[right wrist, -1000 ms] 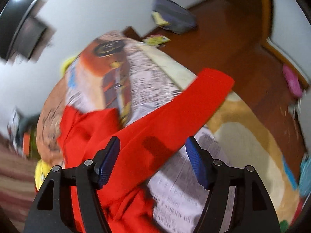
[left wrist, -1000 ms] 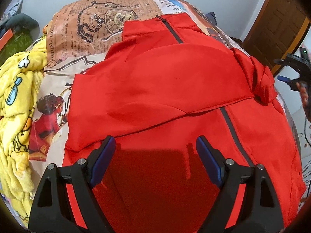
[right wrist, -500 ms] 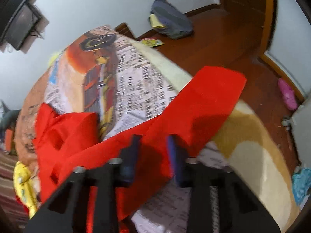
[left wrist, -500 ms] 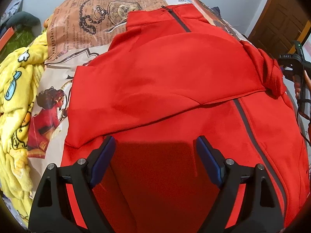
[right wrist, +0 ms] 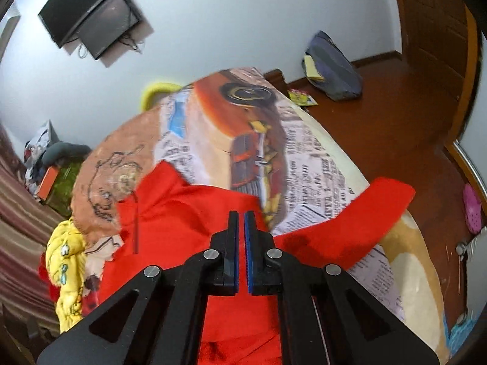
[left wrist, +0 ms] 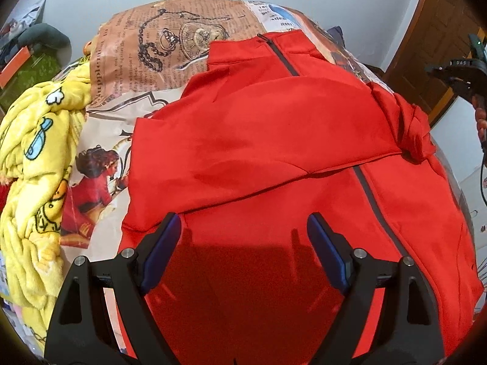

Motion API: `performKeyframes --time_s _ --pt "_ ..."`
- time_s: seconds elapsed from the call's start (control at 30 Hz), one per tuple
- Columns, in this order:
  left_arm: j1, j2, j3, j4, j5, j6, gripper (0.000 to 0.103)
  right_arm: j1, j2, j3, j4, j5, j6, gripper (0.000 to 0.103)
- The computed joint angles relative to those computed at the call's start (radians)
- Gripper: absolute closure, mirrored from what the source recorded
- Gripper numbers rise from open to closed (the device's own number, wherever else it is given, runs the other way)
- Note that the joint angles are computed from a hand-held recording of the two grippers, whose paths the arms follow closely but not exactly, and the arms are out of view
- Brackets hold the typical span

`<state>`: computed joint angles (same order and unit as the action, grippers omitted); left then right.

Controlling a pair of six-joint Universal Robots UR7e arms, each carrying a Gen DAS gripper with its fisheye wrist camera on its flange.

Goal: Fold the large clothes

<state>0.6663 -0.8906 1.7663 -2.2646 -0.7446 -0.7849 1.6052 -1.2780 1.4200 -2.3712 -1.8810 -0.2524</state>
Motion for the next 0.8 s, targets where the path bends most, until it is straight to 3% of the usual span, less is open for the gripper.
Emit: performKeyframes --time_s 0.03,0.1,0.13,0.17,0.23,0.37,0.5,0.63,0.7,0.77,0.8 --pt "-0.001 -0.002 0.002 0.001 -0.002 -0.003 0.019 0.008 0.001 0.003 -0.005 -0.027 0.001 0.098" --pt "-0.003 -0.009 0.009 0.001 -0.004 -0.005 0.019 0.016 0.010 -0.003 0.013 -0.098 0.024 0.073" --pt "-0.005 -0.011 0.013 0.000 -0.003 -0.005 0.019 0.011 0.014 -0.012 0.033 -0.112 0.050 0.045" --pt "-0.006 -0.015 0.019 -0.003 -0.001 -0.004 0.019 0.000 0.013 -0.014 0.045 -0.105 0.074 0.037" --pt "-0.007 -0.020 0.027 -0.011 -0.001 -0.001 0.019 -0.025 0.011 -0.009 0.051 -0.105 0.116 0.037" --pt "0.005 -0.020 0.029 -0.016 -0.010 -0.012 0.019 -0.064 0.040 -0.032 0.084 -0.175 0.196 0.037" --pt "0.019 -0.011 0.022 -0.019 -0.018 -0.016 0.019 -0.119 0.066 -0.056 0.143 -0.165 0.306 0.037" --pt "0.031 0.006 0.005 -0.010 -0.025 -0.011 0.019 -0.150 0.070 -0.037 0.072 -0.107 0.277 0.036" --pt "0.035 0.018 -0.009 -0.004 -0.028 -0.007 0.019 -0.156 0.079 -0.047 0.073 -0.086 0.261 0.042" --pt "0.037 0.031 -0.025 0.000 -0.029 0.001 0.019 -0.153 0.089 -0.053 0.070 -0.097 0.224 0.071" --pt "0.038 0.036 -0.030 -0.002 -0.029 0.007 0.019 -0.151 0.093 -0.051 0.063 -0.107 0.205 0.080"
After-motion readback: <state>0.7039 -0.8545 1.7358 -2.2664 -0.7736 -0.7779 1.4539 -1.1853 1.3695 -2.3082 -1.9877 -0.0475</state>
